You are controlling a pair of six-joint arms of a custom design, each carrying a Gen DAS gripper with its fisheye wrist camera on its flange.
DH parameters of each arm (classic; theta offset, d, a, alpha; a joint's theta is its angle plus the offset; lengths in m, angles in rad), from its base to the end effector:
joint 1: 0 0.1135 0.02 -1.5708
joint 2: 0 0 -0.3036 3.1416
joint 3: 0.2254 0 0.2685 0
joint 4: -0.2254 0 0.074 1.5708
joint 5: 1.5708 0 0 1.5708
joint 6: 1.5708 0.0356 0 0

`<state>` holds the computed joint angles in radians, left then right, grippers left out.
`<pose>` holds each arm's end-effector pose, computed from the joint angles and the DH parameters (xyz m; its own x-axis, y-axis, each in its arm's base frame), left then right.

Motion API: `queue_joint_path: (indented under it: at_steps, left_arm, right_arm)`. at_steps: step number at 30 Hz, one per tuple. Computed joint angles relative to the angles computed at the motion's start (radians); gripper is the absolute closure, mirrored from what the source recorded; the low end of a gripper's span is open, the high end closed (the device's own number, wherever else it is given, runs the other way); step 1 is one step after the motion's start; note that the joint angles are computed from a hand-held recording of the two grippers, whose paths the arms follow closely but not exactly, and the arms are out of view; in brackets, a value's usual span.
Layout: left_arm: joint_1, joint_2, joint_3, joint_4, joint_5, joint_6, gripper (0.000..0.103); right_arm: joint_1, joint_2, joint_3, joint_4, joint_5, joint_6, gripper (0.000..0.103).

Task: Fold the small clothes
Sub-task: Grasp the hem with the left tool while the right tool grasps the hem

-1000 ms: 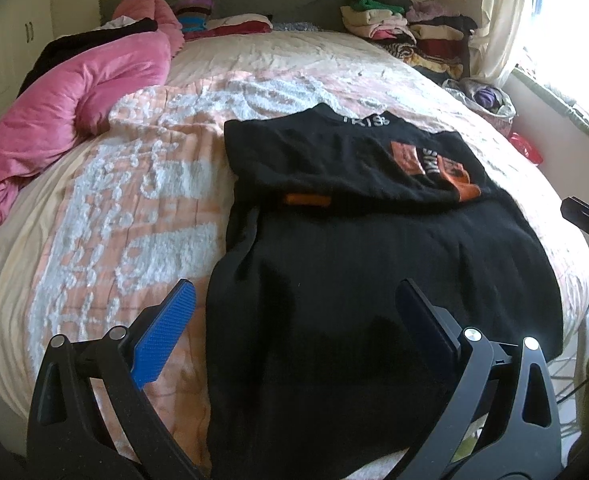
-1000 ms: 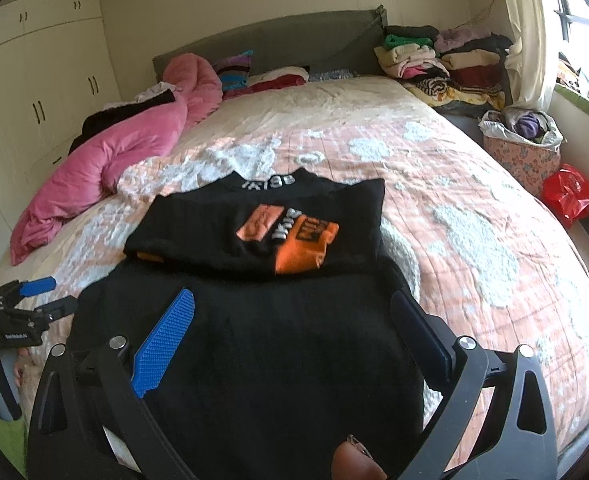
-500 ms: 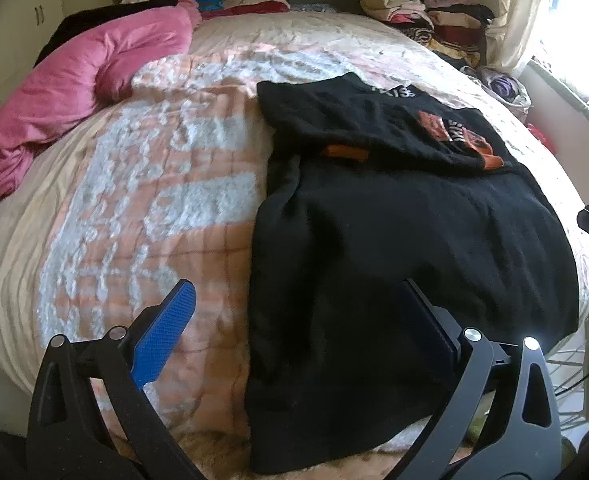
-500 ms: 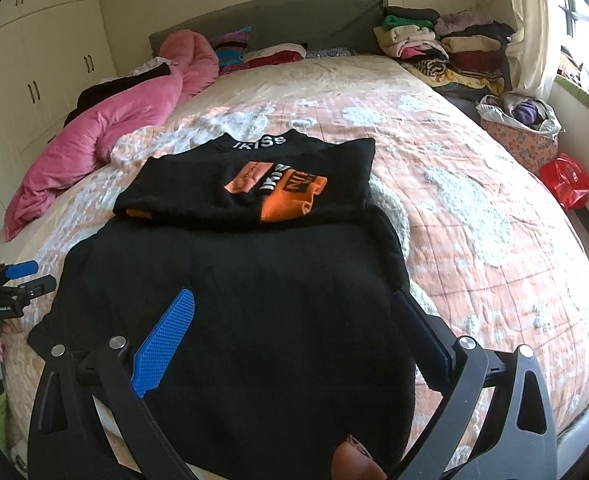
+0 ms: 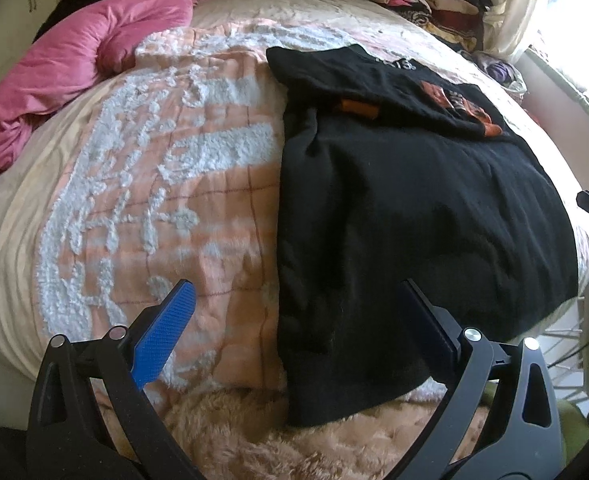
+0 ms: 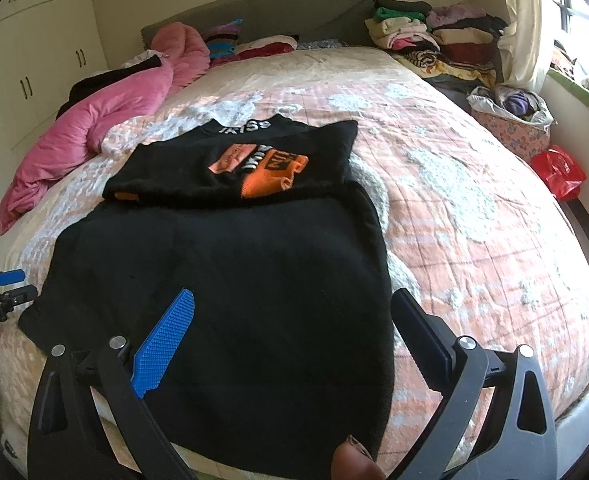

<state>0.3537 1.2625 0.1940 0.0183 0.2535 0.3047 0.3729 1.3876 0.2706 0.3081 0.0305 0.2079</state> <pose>0.1536 0.0472 0.1082 -0.8418 -0.0012 -0.5398 0.0359 0.9977 -0.0583 0.1950 0.0751 0.1238 -0.7304 -0.0642 -0.6800 -0.1980 0.9727 0.1209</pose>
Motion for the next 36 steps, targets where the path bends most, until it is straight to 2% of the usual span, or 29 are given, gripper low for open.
queue_joint_path:
  at_steps: [4,7,9,12,18,23,30,31,32,34,36]
  left_arm:
    - [0.031,0.025,0.014,-0.041,0.057,0.054,0.01]
    - [0.073,0.062,0.04,-0.099,0.118,0.102,0.025]
    - [0.096,0.098,0.058,-0.137,0.152,0.131,0.039]
    - [0.099,0.148,0.071,-0.147,0.138,0.15,0.046]
    - [0.07,0.246,0.085,-0.125,0.124,0.148,0.049]
    - [0.049,0.254,0.086,-0.103,0.124,0.123,0.053]
    - [0.077,0.25,0.098,-0.123,0.135,0.15,0.06]
    - [0.078,0.249,0.099,-0.124,0.136,0.153,0.06]
    - [0.08,0.247,0.097,-0.124,0.136,0.156,0.06]
    - [0.084,0.246,0.096,-0.124,0.136,0.163,0.06]
    - [0.082,0.25,0.097,-0.122,0.134,0.164,0.06]
  right_arm:
    - [-0.025,-0.021,-0.023,-0.003,-0.009,-0.009,0.005]
    - [-0.041,-0.036,-0.035,-0.008,-0.013,-0.018,0.005]
    - [-0.049,-0.04,-0.041,-0.01,-0.016,-0.019,0.005]
    - [-0.063,-0.037,-0.052,-0.002,-0.023,-0.023,0.005]
    - [-0.103,-0.04,-0.079,-0.008,-0.062,-0.048,0.005]
    - [-0.158,-0.064,-0.109,-0.054,-0.118,-0.097,0.005]
    - [-0.232,-0.066,-0.139,-0.142,-0.213,-0.207,0.006]
    - [-0.242,-0.068,-0.146,-0.152,-0.225,-0.221,0.011]
    - [-0.25,-0.068,-0.149,-0.163,-0.239,-0.231,0.023]
    - [-0.279,-0.051,-0.152,-0.187,-0.278,-0.256,0.037]
    - [-0.296,-0.02,-0.153,-0.19,-0.301,-0.272,0.044]
